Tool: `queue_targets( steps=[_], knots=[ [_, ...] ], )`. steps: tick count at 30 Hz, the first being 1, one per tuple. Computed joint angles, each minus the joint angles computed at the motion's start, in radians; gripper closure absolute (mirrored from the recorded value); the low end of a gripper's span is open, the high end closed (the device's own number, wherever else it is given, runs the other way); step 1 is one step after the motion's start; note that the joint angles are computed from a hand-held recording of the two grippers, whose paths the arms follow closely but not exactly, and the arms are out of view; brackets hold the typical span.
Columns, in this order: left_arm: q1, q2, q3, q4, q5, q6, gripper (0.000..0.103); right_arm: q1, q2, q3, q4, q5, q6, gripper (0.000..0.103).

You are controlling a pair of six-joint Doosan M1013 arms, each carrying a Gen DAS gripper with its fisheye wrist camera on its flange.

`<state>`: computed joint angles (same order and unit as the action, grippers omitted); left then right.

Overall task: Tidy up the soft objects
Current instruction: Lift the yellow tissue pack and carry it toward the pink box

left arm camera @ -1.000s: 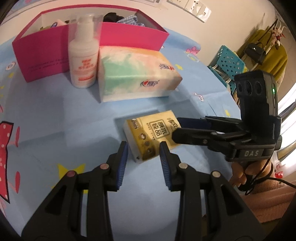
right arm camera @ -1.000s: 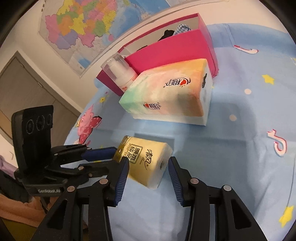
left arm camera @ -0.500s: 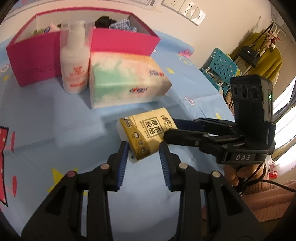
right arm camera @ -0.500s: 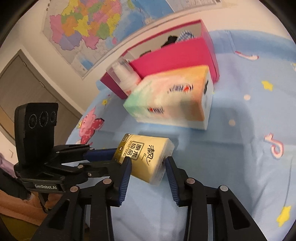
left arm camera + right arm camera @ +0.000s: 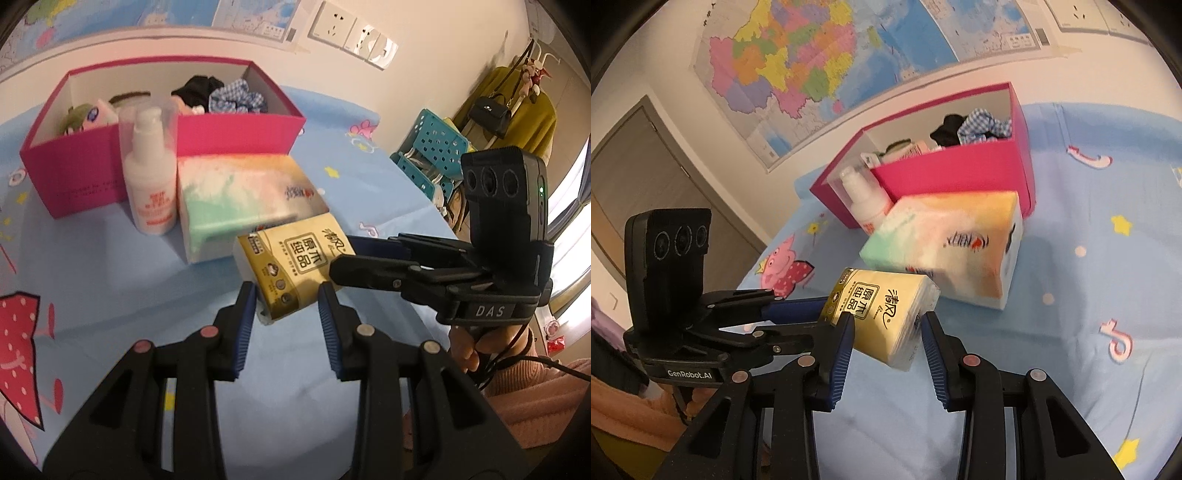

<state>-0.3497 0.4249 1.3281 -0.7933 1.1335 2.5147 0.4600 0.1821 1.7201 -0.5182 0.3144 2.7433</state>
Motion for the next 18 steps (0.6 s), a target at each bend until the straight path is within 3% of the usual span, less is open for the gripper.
queue_targets(
  steps=[18],
  knots=[
    [-0.013,0.034,-0.107,-0.014,-0.031,-0.003,0.066,-0.03,0.002,-0.054,-0.096,0.001,0.005,0.064]
  ],
)
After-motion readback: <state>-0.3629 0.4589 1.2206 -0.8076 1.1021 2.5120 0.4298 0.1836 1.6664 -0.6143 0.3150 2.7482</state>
